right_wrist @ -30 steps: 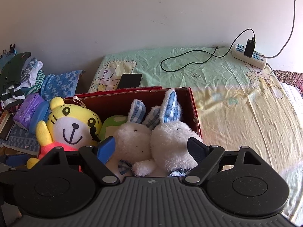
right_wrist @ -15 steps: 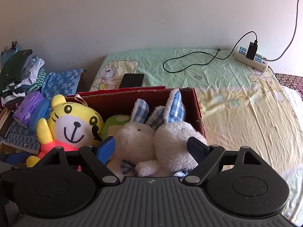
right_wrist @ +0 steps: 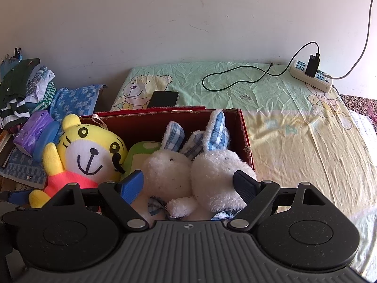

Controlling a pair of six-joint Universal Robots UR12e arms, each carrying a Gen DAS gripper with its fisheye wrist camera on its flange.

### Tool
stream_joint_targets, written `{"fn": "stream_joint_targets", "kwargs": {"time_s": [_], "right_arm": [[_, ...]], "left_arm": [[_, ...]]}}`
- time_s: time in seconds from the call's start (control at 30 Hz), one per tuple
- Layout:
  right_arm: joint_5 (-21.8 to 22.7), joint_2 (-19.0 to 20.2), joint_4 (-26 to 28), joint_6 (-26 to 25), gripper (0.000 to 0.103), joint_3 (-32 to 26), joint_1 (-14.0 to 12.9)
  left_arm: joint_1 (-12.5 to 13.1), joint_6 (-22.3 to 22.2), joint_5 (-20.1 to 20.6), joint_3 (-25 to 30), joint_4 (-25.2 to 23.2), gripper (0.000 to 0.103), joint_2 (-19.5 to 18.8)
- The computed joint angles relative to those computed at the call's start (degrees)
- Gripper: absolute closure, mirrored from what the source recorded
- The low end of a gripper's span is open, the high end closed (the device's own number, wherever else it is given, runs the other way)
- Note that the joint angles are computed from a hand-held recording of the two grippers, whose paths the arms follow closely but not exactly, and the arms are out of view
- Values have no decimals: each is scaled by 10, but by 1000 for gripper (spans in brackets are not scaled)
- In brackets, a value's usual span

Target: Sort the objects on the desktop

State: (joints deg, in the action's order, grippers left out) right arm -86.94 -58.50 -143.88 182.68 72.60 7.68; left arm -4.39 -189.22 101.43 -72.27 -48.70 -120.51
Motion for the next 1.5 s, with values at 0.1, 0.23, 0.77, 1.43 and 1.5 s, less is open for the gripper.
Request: {"fn": "stream_joint_targets", "kwargs": {"time_s": [0.1,0.23,0.77,1.43,1.5], "right_arm": [[1,0,-4,1,18,0,0],[3,1,-3,1,17,-1,0],[-4,5,-4,-3,17,-5,1],[-4,-4,-10,1,17,5,3],[-2,-7,-12,4,17,9,2]], "left_arm": [[-1,3,2,-2,4,2,0],[0,2,-3,-1,0,2,-1],[-3,11,4,0,13,2,0],[-6,17,13,-7,27,2,6],[-6,16,11,-9,27,2,8]]}}
